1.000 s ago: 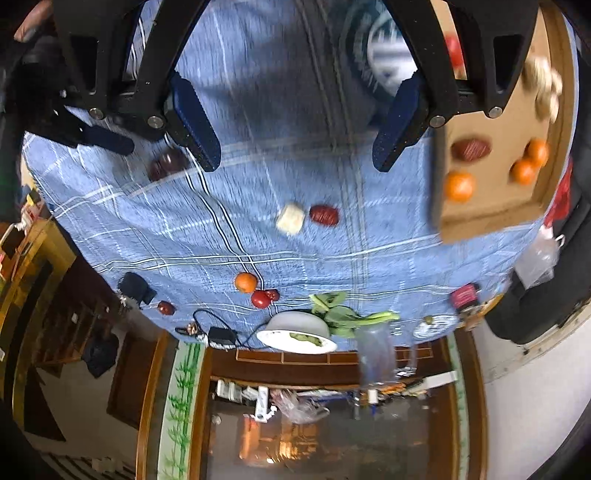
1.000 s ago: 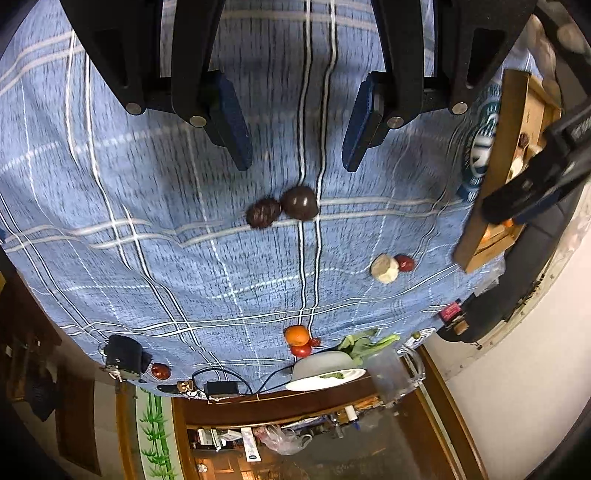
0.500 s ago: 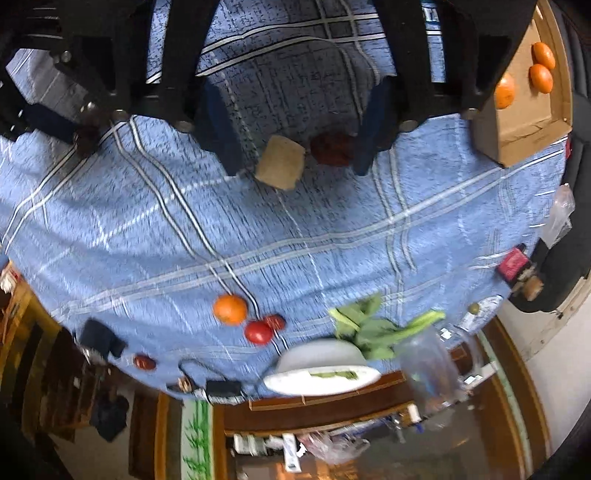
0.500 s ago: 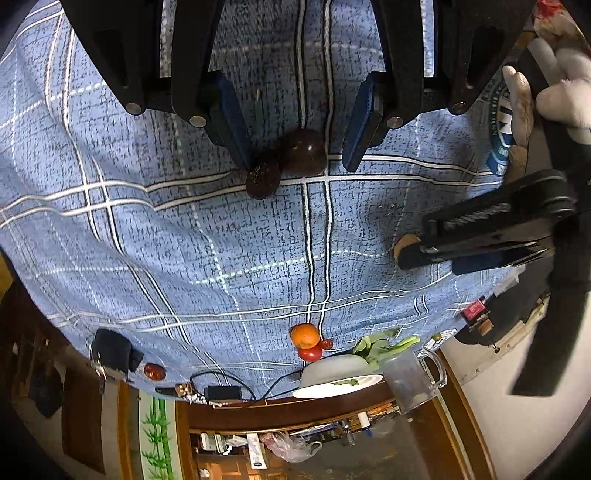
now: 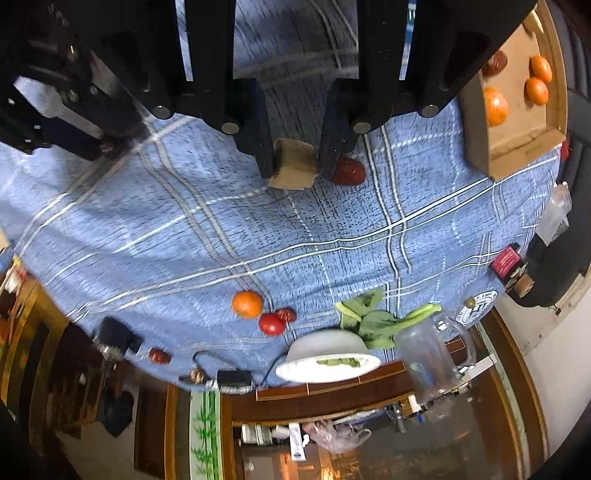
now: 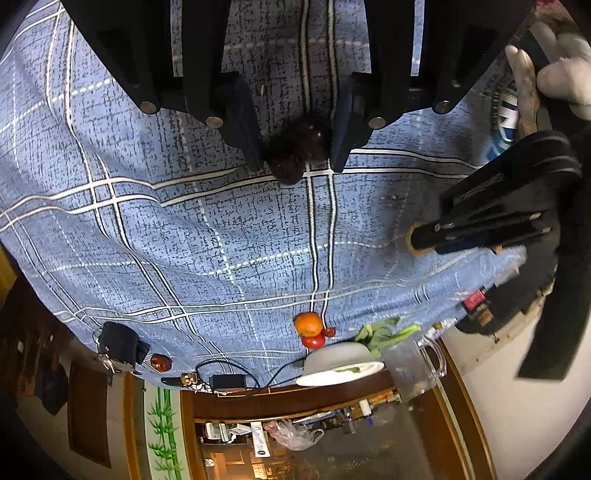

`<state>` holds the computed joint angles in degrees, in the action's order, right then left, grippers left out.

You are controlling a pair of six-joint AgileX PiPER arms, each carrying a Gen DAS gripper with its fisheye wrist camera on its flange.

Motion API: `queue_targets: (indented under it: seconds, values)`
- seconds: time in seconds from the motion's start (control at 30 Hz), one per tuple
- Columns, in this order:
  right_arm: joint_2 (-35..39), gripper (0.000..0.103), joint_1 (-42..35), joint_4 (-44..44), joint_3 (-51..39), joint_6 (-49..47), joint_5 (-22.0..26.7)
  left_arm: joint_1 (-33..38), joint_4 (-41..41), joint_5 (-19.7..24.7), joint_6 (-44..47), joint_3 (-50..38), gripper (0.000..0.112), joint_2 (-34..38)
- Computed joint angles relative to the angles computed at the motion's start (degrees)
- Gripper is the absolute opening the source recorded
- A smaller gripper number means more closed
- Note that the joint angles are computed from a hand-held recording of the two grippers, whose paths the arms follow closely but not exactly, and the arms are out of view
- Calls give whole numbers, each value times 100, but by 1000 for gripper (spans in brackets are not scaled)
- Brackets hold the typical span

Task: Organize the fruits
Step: 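Grasp a beige yam piece with the left gripper while the right gripper grasps a dark date, then carry the yam piece into the tray with the left gripper while the right gripper places the date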

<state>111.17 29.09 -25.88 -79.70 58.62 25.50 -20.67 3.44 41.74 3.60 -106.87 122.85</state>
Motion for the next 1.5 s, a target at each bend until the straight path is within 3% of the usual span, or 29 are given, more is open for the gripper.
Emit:
queue_targets:
  seconds: [0.17,0.4,0.5,0.57,0.63,0.7,0.87,0.97,1.03,1.07,1.1,1.5]
  values:
    - [-491,31,120,-644,615,737,-374,204,-913,-731,615,1458,23,-1167]
    - [-991,31,200,-1518,1331,1726,-529,618,-2334,-1187,1647,2984,23,-2357]
    - [-1157,32,123,-1466,1562,1695,-542,738,-2719,-1288,1915,3513,24,-2732]
    - [-1180,32,34,-934,1612,1141,-598,746,-2798,-1431,1963,3828,24,-2900]
    - [-1137,35,-58,-296,1567,515,-632,794,-3037,-1438,2141,4015,24,-2969]
    - [-1024,50,-96,51,1441,156,-651,841,-3286,-1427,2340,4160,24,-3010]
    - [-439,52,-42,838,631,-774,-329,924,-3522,-1483,2601,4429,24,-3205]
    - [16,52,107,624,-18,-734,161,1034,-3664,-1458,2738,4559,24,-3340]
    - [201,48,215,262,-254,-489,349,1123,-3776,-1468,2843,4660,24,-3429]
    - [210,31,236,202,-259,-461,350,1199,-3871,-1468,2943,4725,24,-3485]
    - [181,26,212,372,-206,-606,219,1259,-3941,-1463,3016,4768,24,-3523]
    - [-478,27,814,39,1,-47,225,2657,-5257,-908,4307,5207,24,-3958]
